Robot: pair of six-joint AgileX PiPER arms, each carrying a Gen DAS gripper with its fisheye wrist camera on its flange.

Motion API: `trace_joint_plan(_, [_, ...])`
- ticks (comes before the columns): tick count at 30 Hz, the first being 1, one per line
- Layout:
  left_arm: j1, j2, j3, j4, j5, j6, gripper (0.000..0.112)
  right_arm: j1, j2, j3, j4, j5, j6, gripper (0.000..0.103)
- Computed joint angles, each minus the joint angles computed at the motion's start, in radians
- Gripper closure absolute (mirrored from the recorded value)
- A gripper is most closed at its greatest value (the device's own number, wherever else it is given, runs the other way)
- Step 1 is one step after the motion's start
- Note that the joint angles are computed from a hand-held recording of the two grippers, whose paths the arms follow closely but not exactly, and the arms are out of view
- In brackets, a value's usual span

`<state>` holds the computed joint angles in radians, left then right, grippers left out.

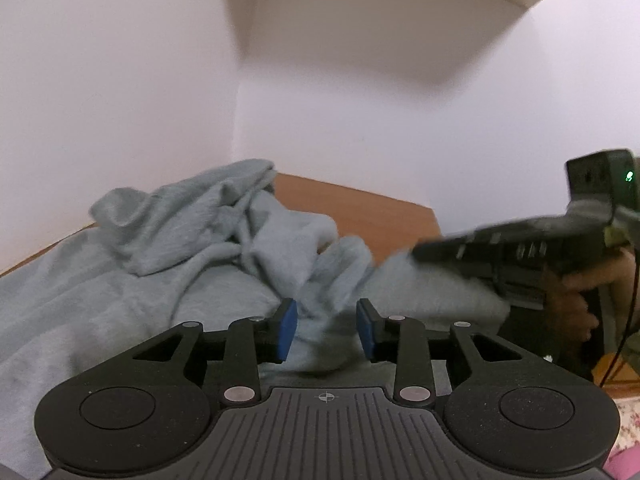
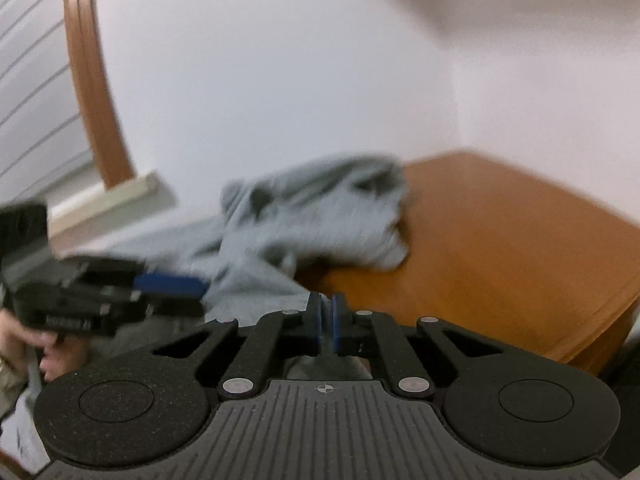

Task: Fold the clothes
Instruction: 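Open the left gripper while the right gripper lifts the sweatshirt edge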

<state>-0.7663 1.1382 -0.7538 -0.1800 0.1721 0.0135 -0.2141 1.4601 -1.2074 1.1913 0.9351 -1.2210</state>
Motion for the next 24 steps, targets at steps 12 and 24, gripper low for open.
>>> trace_joint_plan(12, [0.311, -0.368, 0.041, -0.044, 0.381, 0.097, 0.069, 0.122, 0.069, -0.106, -0.075, -0.406, -0.006, 0.098])
trace_joint_plan(24, [0.448, -0.266, 0.034, -0.116, 0.322, 0.194, 0.069, 0.317, 0.157, -0.341, -0.669, -0.561, 0.371, 0.098])
